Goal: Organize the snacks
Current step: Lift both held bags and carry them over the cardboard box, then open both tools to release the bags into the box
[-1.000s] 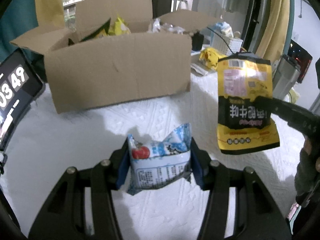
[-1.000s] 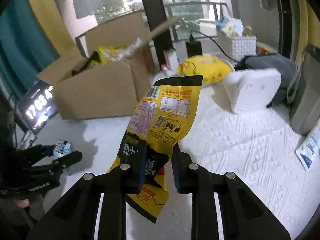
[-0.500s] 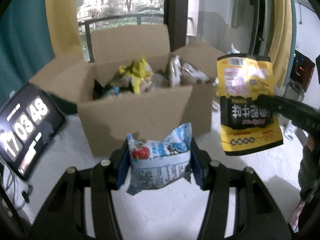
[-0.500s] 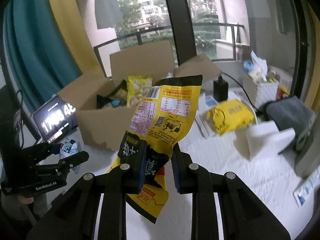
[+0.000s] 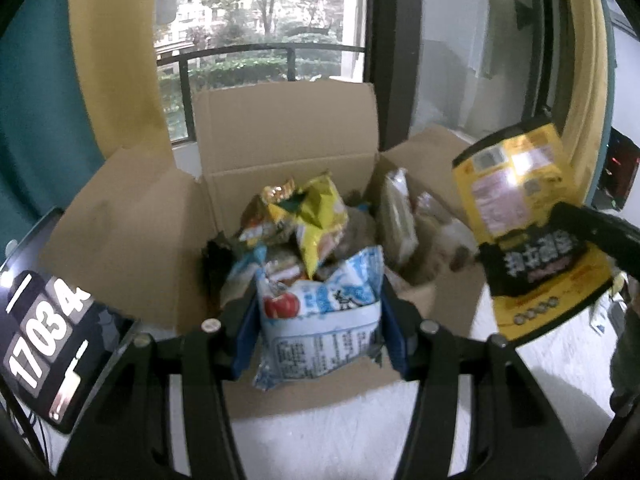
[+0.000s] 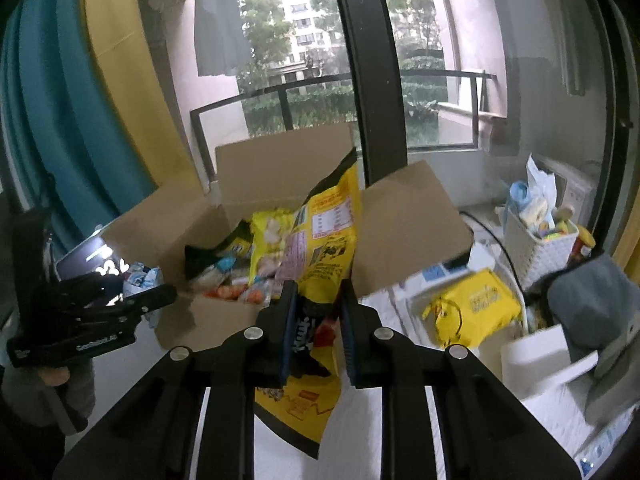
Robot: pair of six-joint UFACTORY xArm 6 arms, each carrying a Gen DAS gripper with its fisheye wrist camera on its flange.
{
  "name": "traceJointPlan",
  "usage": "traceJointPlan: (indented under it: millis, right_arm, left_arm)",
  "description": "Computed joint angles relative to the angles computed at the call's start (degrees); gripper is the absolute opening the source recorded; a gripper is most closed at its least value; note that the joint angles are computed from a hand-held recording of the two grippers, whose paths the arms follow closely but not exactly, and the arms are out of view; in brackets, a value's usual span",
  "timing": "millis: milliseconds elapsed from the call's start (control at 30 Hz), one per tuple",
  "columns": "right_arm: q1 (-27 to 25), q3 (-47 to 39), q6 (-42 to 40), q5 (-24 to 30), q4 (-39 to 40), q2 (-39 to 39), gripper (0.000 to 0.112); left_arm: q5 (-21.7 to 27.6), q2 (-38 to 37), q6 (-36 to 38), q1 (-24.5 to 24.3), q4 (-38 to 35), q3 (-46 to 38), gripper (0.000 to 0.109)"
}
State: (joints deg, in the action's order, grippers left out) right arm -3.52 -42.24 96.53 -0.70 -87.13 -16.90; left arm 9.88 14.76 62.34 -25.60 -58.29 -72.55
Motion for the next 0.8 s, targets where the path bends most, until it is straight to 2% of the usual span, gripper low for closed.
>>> traceJointPlan:
  millis: [67, 167, 267, 400, 467, 633, 733, 800]
  right_arm:
    - [-0.4, -2.6, 1.6, -0.2, -2.0, 2.1, 0.021]
    - [-0.4, -5.2, -0.2, -0.4, -0.3, 4.7, 0.021]
    - [0.6, -9.0, 0.8, 0.3, -1.5, 7.6, 0.021]
    - [2.0, -13.9, -1.2, 1.0, 0.7, 12.5, 0.021]
    - [3.0, -16.7, -4.2, 1.3, 3.8, 15.8, 0.021]
    - [5.5, -22.1, -16.6, 1.0, 17.7, 24.5, 0.021]
    - [8.0, -24.6, -27.6, 2.1, 29.6, 29.8, 0.02]
    - [9.4, -25.2, -33.6, 2.9, 36.4, 32.0, 0.02]
  left_arm:
    - [0.5, 3.0, -3.4, 0.4, 3.2, -3.3, 0.054]
    - [1.3, 7.2, -8.9, 1.1, 8.9, -7.8, 0.054]
    - [1.5, 10.0, -12.1, 1.9, 11.5, -10.7, 0.055]
    - [1.6, 13.7, -22.8, 3.5, 21.0, -14.1, 0.056]
    - [2.1, 14.5, -28.3, 4.1, 26.2, -14.7, 0.06]
    - [3.6, 14.7, -26.1, 4.3, 24.6, -16.0, 0.07]
    - [3.6, 14.8, -25.2, 4.5, 24.7, -15.9, 0.07]
    - [2.8, 14.8, -28.8, 4.5, 28.8, -15.4, 0.07]
